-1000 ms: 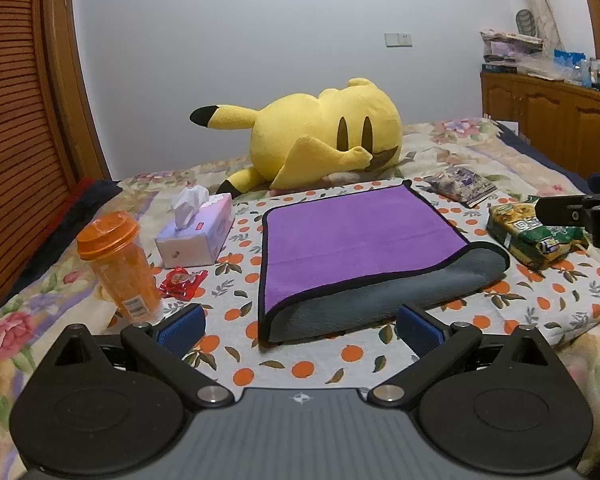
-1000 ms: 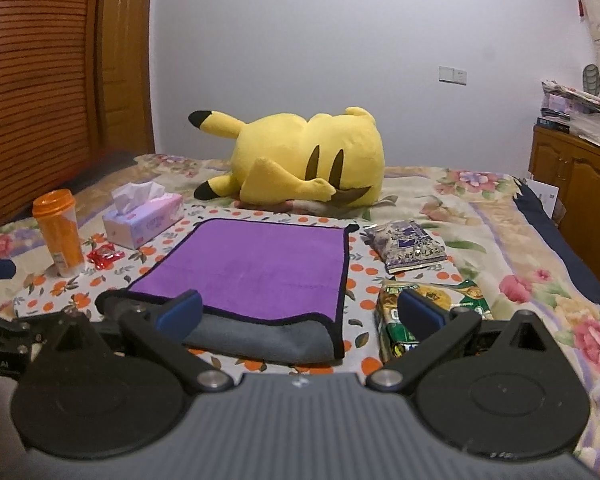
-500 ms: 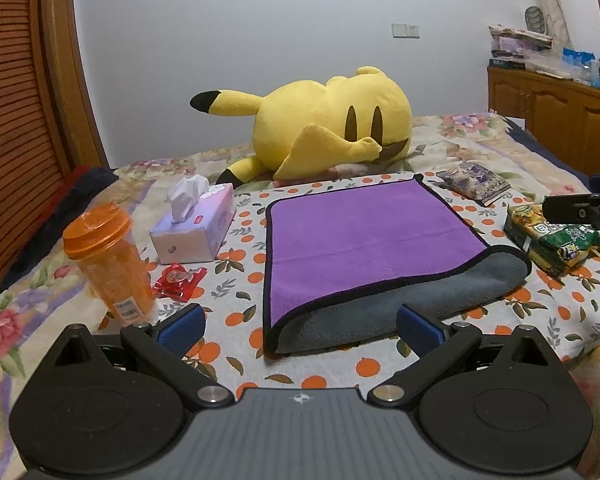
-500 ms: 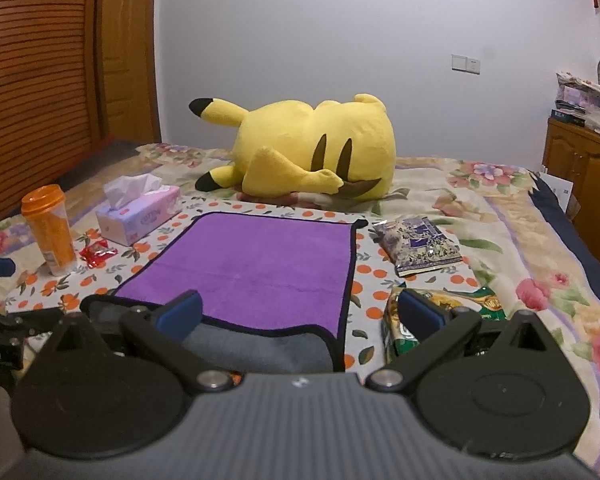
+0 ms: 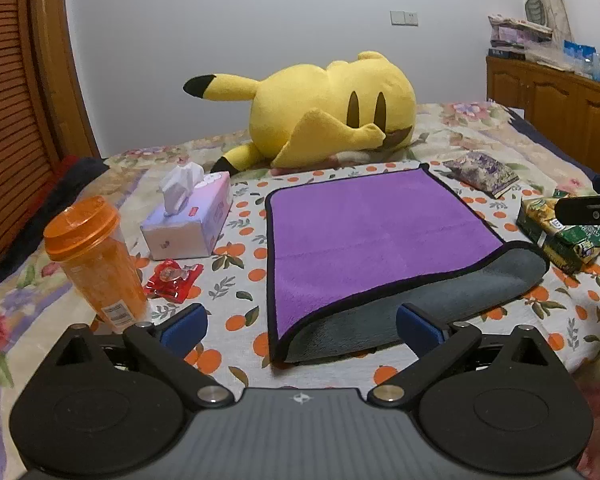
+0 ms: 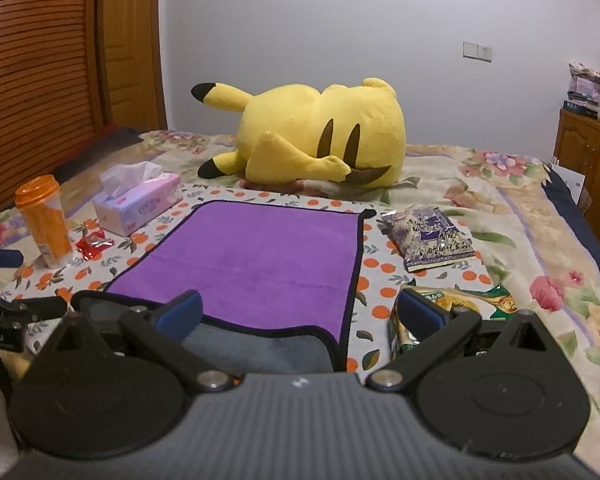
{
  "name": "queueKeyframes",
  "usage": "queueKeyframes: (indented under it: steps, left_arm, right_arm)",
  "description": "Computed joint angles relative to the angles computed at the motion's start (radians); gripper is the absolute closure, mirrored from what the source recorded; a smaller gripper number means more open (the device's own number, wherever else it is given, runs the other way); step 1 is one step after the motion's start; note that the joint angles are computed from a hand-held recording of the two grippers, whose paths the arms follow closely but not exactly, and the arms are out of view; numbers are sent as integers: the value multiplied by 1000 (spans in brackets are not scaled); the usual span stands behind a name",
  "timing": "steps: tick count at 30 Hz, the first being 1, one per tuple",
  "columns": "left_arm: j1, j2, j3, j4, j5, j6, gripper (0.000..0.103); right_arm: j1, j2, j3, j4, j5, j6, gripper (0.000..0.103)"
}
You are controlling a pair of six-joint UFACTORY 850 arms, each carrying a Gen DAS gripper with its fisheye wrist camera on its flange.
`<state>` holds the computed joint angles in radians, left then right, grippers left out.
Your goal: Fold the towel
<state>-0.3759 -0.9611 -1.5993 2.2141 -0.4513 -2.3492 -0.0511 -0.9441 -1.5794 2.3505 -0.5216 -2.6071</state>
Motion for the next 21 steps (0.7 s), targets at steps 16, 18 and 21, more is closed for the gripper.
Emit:
queueKeyframes:
  steps: [16, 18, 21]
  left_arm:
    - [54, -49, -83, 9, 176, 22, 41]
    - [58, -56, -92, 0, 188, 36, 46]
    - [63, -65, -107, -7, 209, 53, 52]
  right_arm:
    - [1, -71, -118, -249, 68, 230, 14]
    - [0, -83, -140, -319, 82, 302, 16]
    - [1, -93, -152, -366, 93, 346, 17]
